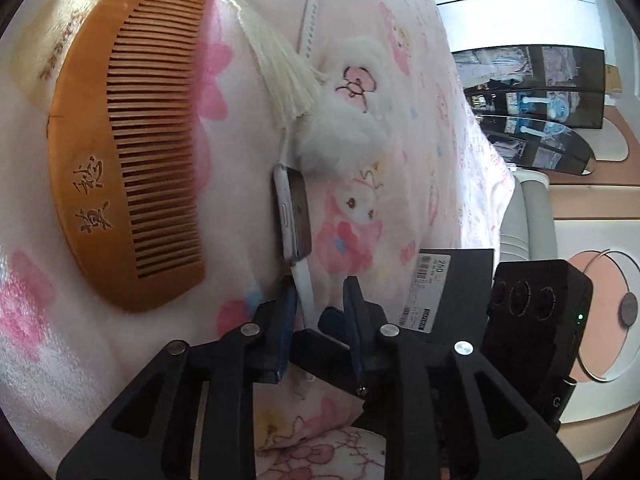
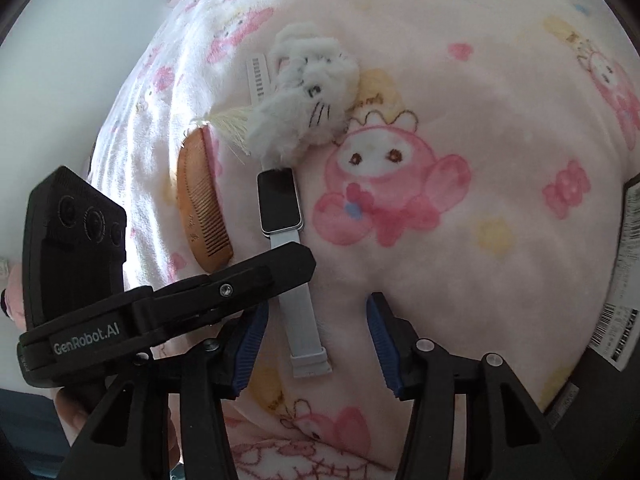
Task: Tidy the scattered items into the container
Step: 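Close the left gripper on the smartwatch strap and lift it, then carry the smartwatch with the left gripper over the black box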
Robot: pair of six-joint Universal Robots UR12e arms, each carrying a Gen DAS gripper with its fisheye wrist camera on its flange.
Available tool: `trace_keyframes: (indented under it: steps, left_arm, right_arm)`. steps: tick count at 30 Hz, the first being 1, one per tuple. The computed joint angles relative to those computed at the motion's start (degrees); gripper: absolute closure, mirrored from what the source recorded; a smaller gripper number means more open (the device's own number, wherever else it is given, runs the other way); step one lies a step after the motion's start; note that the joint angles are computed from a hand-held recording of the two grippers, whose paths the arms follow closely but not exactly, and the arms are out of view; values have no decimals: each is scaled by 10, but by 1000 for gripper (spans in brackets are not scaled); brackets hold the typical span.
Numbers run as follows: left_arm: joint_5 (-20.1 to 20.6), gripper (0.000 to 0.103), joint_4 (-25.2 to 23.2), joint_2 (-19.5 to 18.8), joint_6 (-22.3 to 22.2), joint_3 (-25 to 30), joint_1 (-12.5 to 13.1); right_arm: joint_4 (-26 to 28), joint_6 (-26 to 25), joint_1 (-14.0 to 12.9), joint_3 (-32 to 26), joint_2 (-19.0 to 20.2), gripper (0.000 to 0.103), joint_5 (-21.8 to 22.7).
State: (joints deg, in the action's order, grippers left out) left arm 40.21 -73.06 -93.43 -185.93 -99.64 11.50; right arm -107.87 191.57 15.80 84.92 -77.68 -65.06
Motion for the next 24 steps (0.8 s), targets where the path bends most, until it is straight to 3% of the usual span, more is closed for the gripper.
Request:
trace_keyframes:
  steps: [1, 3, 7, 14, 24]
  left_arm:
    - [7, 102, 2, 0, 1, 3, -3]
    - [-10, 102, 23, 7, 1, 1, -4]
    - [-69, 102, 50, 26, 6, -1, -7]
    - [-146, 102, 17, 52, 93, 20, -28]
    - [-160, 102, -45, 58, 175, 54, -115]
  right_arm:
    - [7, 3, 1, -2, 2, 64, -5]
    - [-25, 9, 0, 11, -10, 77, -4]
    - [-76, 19, -6, 34, -45, 86, 2]
    - [-155, 42, -36, 91, -121, 89, 41]
    - [-174, 66, -99, 166, -242, 89, -28]
